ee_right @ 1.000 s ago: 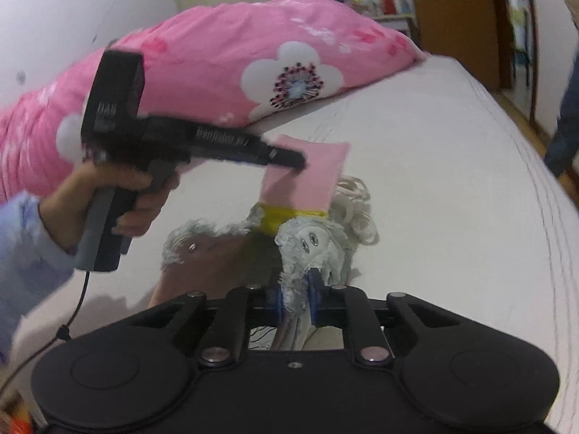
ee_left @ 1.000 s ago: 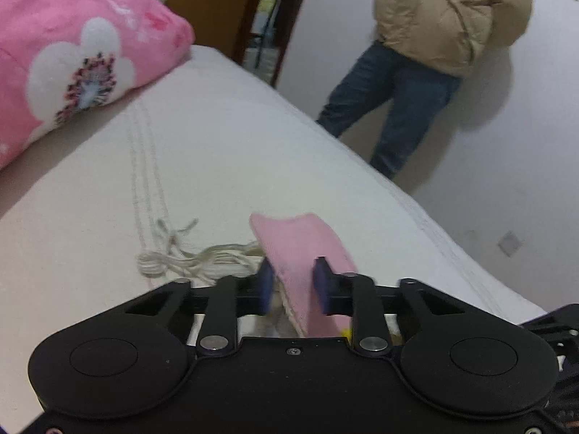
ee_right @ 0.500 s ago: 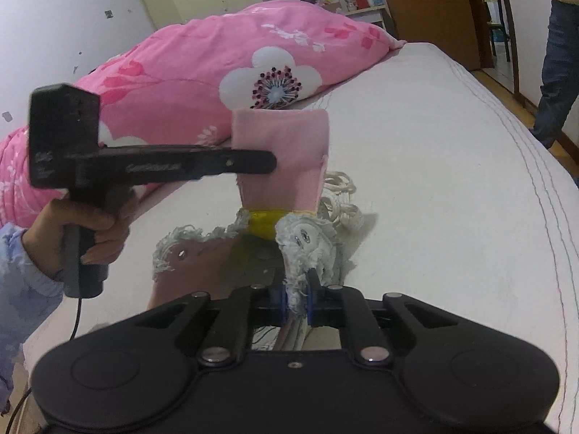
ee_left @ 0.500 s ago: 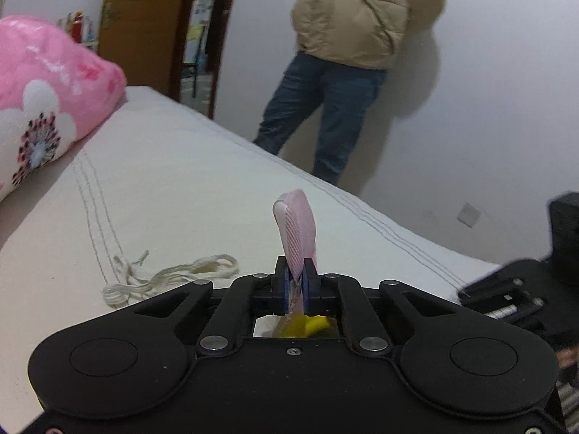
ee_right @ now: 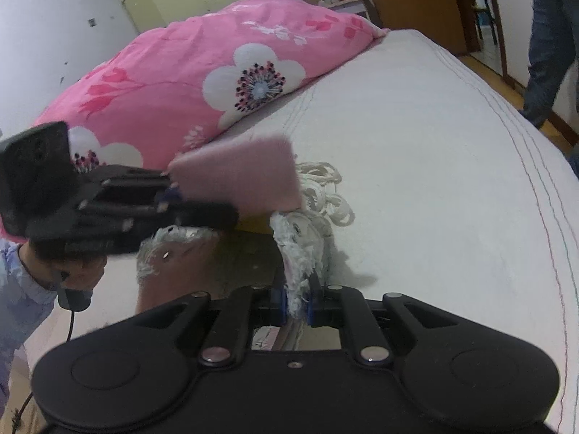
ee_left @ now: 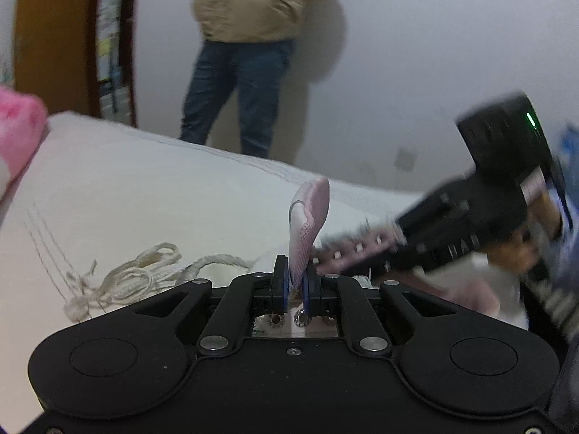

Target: Lace up shoes with both hands

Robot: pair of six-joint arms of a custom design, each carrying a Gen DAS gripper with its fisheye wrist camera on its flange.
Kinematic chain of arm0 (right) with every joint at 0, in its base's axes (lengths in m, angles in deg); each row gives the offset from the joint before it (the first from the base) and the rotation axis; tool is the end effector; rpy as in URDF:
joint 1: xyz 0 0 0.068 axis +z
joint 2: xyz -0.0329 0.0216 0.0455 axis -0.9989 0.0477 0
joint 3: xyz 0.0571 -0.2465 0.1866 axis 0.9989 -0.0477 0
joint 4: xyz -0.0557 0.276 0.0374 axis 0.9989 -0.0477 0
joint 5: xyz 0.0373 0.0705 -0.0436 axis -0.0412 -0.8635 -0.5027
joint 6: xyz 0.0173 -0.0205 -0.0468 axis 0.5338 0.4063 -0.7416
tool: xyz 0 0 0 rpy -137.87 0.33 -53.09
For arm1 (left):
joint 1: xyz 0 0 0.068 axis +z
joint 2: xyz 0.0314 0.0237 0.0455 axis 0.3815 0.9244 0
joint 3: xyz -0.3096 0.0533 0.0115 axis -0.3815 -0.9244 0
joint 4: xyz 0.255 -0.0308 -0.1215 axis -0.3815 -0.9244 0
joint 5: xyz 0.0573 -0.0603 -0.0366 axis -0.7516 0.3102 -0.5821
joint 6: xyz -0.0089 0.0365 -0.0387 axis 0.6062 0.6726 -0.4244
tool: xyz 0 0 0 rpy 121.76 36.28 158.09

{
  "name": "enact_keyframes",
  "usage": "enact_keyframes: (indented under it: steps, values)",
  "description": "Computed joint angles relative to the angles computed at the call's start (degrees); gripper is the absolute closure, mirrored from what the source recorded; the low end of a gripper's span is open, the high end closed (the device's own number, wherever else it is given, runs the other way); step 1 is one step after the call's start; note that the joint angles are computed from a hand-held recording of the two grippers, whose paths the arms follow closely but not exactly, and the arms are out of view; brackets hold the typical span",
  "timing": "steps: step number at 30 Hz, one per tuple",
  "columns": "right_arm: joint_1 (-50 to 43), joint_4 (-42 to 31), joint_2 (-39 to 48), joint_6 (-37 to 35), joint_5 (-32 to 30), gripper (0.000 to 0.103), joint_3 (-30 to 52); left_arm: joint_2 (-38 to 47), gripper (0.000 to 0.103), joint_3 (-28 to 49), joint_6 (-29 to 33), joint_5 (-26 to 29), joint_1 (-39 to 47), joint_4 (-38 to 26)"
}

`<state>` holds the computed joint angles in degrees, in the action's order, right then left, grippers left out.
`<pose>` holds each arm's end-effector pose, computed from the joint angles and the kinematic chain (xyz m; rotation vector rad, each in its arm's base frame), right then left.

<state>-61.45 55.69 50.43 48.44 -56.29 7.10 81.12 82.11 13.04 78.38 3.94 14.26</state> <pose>0.2677 0.1465 0.1817 -0.7379 2.3096 0.7427 0.2966 -0.1119 0.2330 0.7717 2.1071 -0.4484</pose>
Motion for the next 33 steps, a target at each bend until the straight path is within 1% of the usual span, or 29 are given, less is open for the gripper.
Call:
enact_keyframes:
  steps: [2,4,6,7,9,10,15,20,22,29,31,33]
  values:
    - [-0.4,0.6,0.6,1.8,-1.0,0.094,-0.1,0.2,0.096,1.2,2.5,0.1,0.1,-2.7]
    - [-0.6,1.4,0.9,3.6,-1.6,0.094,-0.4,0.2,0.096,2.1,5.2,-1.0,-0.4,-5.0]
    - [-1.0,2.5,1.6,6.0,-2.7,0.094,-0.6,-0.2,0.096,2.8,9.2,-4.5,-2.2,-6.9]
    - [-1.4,2.9,1.9,7.2,-3.5,0.093,-0.8,-0.5,0.096,2.7,10.0,-5.3,-2.7,-7.2]
    - [-2.3,3.4,2.5,8.8,-4.9,0.092,-1.1,-0.2,0.097,3.8,14.2,-9.5,-5.2,-9.1]
    - [-2.8,3.9,2.8,9.5,-5.3,0.090,-1.2,-0.1,0.097,4.2,14.8,-10.3,-5.8,-9.5]
    - [-3.0,4.7,3.6,11.2,-5.9,0.089,-1.3,0.2,0.097,5.2,21.3,-15.5,-8.7,-12.0]
    - [-3.7,5.0,4.7,11.8,-6.8,0.086,-1.2,0.4,0.096,4.8,27.3,-22.9,-13.4,-11.4]
    - [-3.9,5.0,5.0,12.0,-6.9,0.084,-1.0,1.6,0.096,4.6,32.2,-28.5,-16.7,-10.5]
    - [-3.6,5.2,5.5,12.2,-6.3,0.084,-0.7,4.1,0.097,4.5,40.0,-36.9,-21.4,-8.9]
    - [-3.6,5.1,5.6,12.0,-6.3,0.084,-0.6,4.2,0.097,4.1,40.9,-37.8,-21.8,-8.6]
    - [-3.8,5.0,5.8,11.7,-6.6,0.084,-0.4,4.8,0.097,3.3,44.4,-40.1,-23.0,-7.3]
